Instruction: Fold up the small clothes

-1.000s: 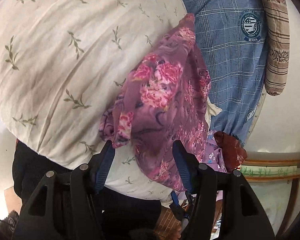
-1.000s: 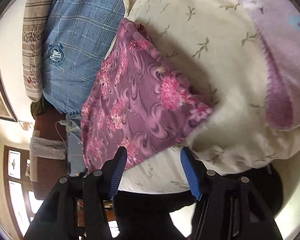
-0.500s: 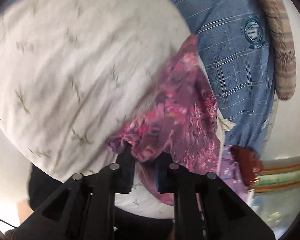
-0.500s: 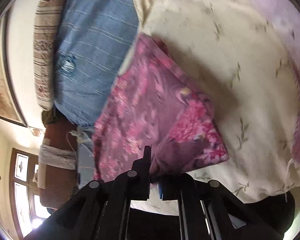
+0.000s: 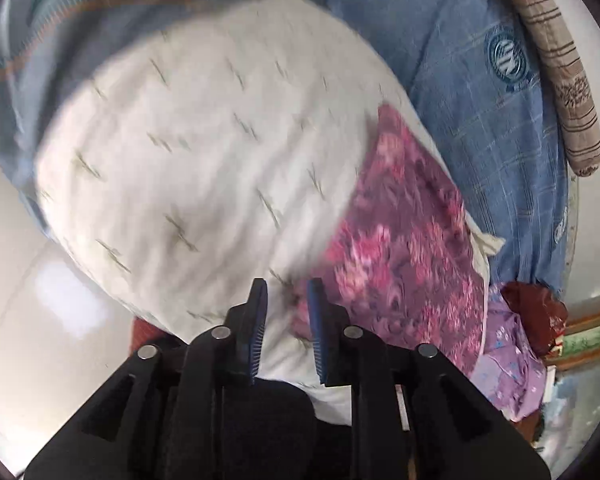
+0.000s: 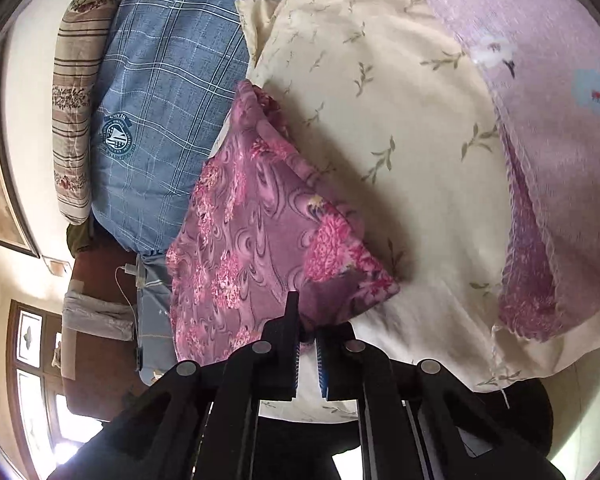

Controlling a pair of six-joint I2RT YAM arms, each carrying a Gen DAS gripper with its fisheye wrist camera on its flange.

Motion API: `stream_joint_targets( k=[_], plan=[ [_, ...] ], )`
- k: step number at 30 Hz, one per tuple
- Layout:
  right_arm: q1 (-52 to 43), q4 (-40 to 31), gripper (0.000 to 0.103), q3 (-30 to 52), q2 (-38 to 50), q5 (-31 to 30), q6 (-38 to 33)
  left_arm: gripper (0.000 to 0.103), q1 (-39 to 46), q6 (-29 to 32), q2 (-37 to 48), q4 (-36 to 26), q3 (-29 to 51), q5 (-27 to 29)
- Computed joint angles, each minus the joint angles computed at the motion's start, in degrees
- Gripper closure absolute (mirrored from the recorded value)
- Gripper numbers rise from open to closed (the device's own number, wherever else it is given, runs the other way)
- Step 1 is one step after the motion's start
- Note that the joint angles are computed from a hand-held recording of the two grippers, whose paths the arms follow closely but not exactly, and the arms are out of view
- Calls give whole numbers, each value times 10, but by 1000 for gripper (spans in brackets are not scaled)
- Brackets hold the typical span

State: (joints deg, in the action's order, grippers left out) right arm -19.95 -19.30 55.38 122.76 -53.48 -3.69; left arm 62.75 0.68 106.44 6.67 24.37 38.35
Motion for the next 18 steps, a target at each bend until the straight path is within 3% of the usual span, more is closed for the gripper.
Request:
stream_joint_targets(
  k=[3,5,6,8,10,12,18],
  plan=[
    [3,-5,91,-8,-24,25,-13,79,26,34,-22,-56,23,38],
    [5,-6,89,-14,-44,42,-15,60,8,33,-42,-59,21,37],
    [6,-4,89,-18,-56,50,-13,57,-4,28,-47,-52,17,35],
    [-3,4,87,-33,-88,69,-14,56,-51,4,-54,-32,12,29],
    [-14,20,77,-48,-120,84,-7,56,-102,-25,-58,-14,12,18],
    [-28,51,73,-63,-156,105,11,56,-133,-40,-67,-10,17,11],
    [-13,44,55,14,-140,98,42,44,-192,-49,-57,-45,114,-24]
  ],
)
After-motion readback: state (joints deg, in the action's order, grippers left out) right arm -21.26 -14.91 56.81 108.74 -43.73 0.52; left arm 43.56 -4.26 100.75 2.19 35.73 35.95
